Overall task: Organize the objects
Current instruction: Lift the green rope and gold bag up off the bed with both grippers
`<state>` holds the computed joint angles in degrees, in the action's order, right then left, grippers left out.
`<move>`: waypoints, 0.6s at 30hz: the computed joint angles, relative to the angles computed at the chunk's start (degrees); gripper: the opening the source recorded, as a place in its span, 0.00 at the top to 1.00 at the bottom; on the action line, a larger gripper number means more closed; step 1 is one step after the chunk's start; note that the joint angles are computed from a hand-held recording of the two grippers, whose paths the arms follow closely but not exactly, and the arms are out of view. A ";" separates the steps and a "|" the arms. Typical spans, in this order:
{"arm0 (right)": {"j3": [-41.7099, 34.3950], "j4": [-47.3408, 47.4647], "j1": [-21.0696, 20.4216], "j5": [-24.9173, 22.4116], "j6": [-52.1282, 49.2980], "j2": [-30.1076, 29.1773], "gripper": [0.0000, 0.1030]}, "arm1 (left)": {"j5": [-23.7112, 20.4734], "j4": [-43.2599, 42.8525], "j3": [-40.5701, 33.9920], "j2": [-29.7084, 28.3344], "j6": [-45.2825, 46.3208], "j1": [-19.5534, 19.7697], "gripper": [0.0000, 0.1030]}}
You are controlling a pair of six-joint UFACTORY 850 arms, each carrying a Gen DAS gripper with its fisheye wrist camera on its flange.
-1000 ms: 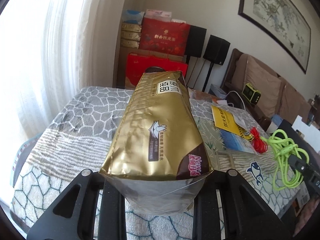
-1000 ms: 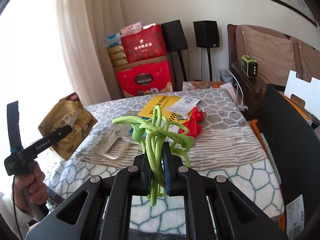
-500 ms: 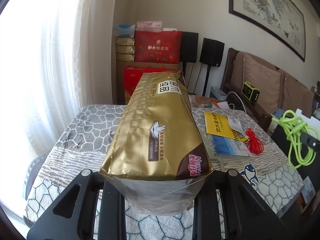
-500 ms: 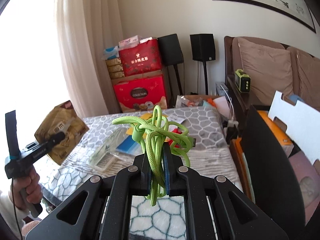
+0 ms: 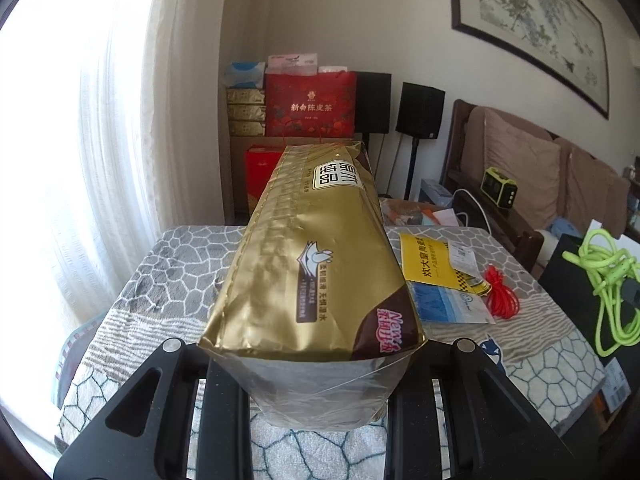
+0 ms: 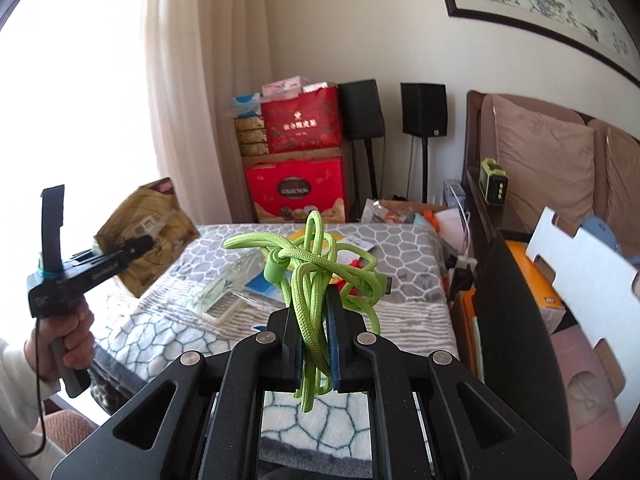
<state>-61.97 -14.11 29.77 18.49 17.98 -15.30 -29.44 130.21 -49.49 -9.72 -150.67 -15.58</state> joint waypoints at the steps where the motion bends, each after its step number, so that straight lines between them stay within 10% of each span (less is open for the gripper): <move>1: 0.39 -2.26 -0.22 0.61 2.49 0.36 0.92 | 0.02 -0.09 -0.03 0.04 0.30 -0.19 0.77; 18: 2.49 -5.89 -3.24 0.64 8.26 5.94 0.92 | 0.13 -7.41 -1.36 0.83 9.51 -3.53 0.77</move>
<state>-59.48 -20.00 26.53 19.14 26.24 -9.36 -29.31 122.79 -50.85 -8.89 -141.16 -19.11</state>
